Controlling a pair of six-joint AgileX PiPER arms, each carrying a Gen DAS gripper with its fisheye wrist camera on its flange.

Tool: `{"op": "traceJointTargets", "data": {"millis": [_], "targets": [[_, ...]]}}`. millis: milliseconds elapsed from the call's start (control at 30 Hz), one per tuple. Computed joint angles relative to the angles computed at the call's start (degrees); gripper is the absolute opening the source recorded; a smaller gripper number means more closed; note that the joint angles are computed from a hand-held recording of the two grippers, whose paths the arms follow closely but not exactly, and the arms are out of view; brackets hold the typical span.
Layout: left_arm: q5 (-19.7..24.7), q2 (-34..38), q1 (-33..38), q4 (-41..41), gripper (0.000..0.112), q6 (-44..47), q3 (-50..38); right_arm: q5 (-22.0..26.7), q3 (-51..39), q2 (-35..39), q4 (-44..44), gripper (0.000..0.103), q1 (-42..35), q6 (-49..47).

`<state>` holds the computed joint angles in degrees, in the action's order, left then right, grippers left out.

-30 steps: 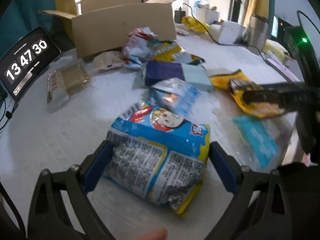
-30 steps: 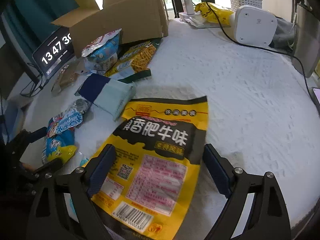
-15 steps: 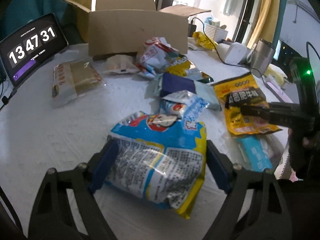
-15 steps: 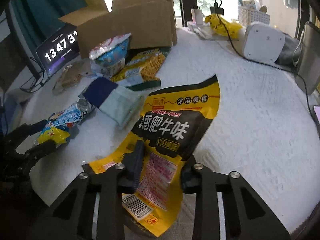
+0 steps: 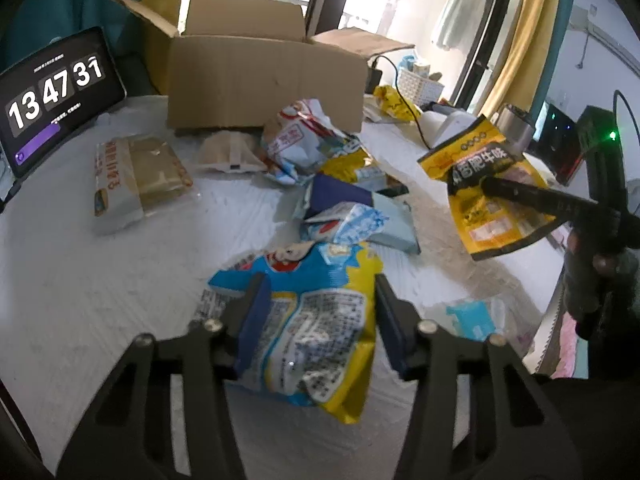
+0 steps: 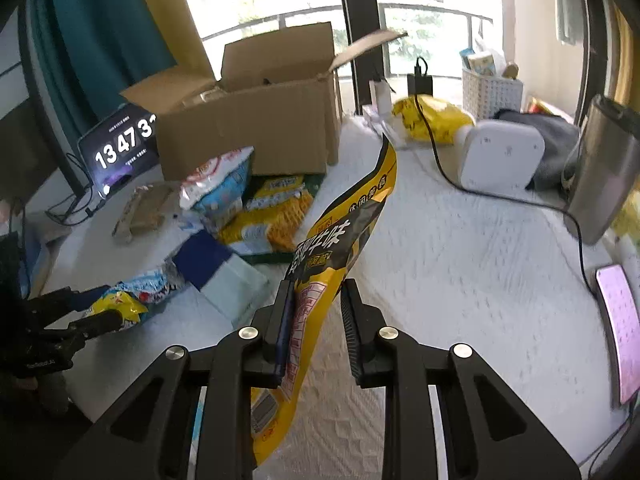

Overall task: Organize snacks
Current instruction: 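Carry both held bags up over the cardboard box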

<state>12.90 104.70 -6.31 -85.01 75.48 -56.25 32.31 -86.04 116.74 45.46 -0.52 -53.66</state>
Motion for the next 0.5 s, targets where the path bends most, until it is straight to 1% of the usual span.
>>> {"op": "traceJointTargets", "data": {"millis": [67, 167, 233, 300, 367, 400, 433, 467, 500], "targets": [[0.96, -0.43, 1.14, 0.12, 0.049, -1.35, 0.09, 0.42, -0.91, 0.13, 0.16, 0.025, 0.05, 0.13], [3.68, -0.19, 4.86, -0.10, 0.049, -3.48, -0.29, 1.11, -2.29, 0.77, 0.09, 0.026, 0.06, 0.93], [6.51, 0.66, 8.14, -0.21, 0.049, -5.02, -0.93, 1.76, -3.51, 1.50, -0.16, 0.026, 0.09, 1.73], [8.63, 1.36, 10.87, 0.48, 0.051, -6.83, -1.72, 2.02, -4.28, 1.94, -0.52, 0.026, 0.38, 2.39], [9.48, 1.70, 12.23, 2.55, 0.053, -9.48, -2.39, 2.19, -4.93, 2.31, -0.88, 0.026, 0.67, 2.84], [10.14, 2.16, 12.88, 4.00, 0.056, -10.88, -3.02, 2.39, -5.32, 2.56, -1.01, 0.026, 0.78, 3.01], [11.13, 2.91, 13.63, 6.67, 0.065, -13.52, -4.04, 2.53, -5.67, 2.74, -1.25, 0.026, 0.96, 3.29], [11.18, 3.54, 13.87, 8.29, 0.070, -15.32, -4.73, 2.66, -5.95, 2.90, -1.44, 0.026, 1.10, 3.49], [10.75, 3.75, 13.95, 8.47, 0.079, -15.79, -4.67, 2.85, -6.42, 3.19, -1.67, 0.026, 1.23, 3.77]]}}
